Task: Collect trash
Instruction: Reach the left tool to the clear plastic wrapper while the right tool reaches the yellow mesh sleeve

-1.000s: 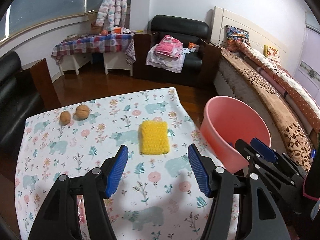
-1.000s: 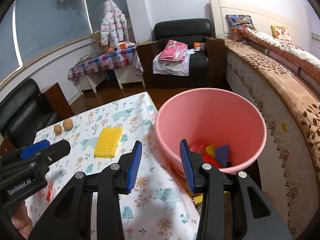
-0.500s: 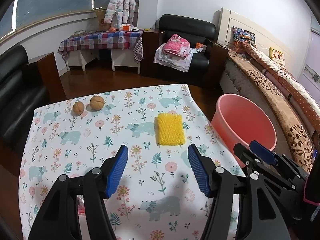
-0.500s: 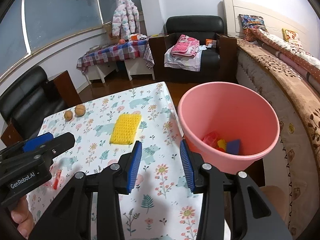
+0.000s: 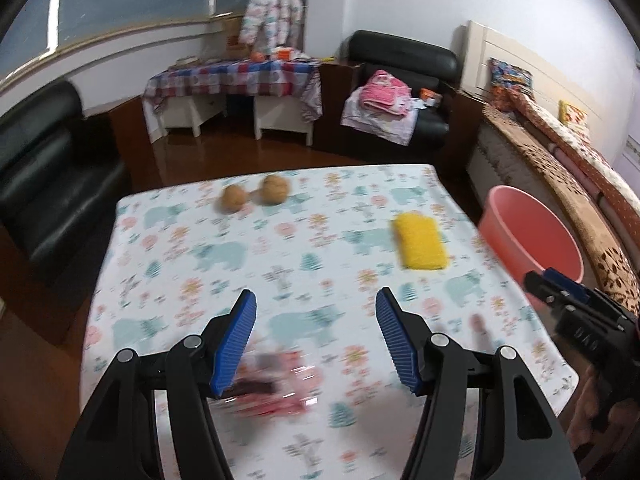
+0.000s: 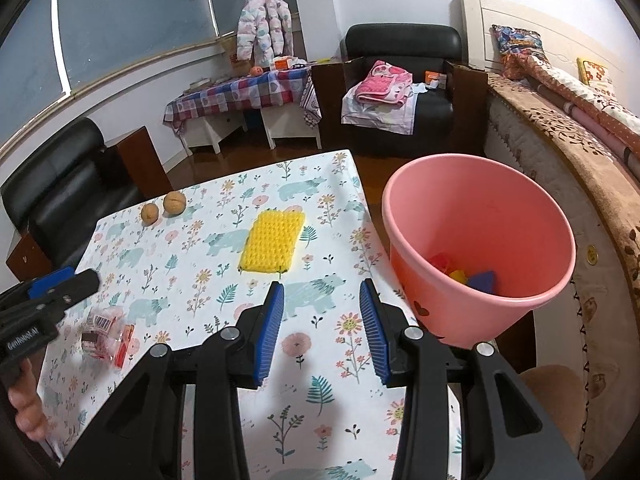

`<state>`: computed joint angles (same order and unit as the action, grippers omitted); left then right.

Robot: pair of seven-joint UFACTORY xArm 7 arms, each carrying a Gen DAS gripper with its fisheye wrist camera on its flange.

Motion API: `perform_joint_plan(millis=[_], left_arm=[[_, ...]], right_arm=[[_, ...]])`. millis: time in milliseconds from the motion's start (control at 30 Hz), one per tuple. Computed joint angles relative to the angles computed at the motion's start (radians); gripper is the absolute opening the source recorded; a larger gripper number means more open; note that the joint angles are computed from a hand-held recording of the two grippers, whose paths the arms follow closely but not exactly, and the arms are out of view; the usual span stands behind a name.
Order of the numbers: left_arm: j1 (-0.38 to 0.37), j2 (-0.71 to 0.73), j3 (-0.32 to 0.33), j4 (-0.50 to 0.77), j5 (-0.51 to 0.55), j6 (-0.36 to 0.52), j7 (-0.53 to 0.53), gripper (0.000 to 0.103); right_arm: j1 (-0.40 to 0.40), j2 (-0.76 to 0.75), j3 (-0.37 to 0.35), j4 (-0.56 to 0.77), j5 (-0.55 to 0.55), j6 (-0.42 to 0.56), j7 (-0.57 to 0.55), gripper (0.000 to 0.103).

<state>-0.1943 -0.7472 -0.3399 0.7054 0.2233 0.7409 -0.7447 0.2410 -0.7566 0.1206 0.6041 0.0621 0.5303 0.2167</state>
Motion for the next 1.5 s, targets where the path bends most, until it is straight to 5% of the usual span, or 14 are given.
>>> perform_joint_plan(millis=[467,1000,1233,1500], left_arm=[[0.007,-0.213,0.154,-0.157,-0.151,0.106,0.080,0.062],[-0.035,-0.119,0.144,-0.218,-0.235,0.024,0.104,0.064],[-0.047,-0.119,0.168,-0.248,-0.268,-0.079,0.113,0.063],[-0.054,-0.098,0.171,-0.257,-0.264,-0.126,0.140,0.035]], right_arm=[[0.028,0.020,0.009,0.006,0.005,0.012,-0.014,0.040],[0.027,0.044,0.020,0.010,-0.008,0.027,-0.015,0.040],[0.033,0.060,0.021,0.011,-0.009,0.025,-0.019,0.040],[0.041,0.092,0.019,0.022,-0.006,0.024,-0.020,0.040]])
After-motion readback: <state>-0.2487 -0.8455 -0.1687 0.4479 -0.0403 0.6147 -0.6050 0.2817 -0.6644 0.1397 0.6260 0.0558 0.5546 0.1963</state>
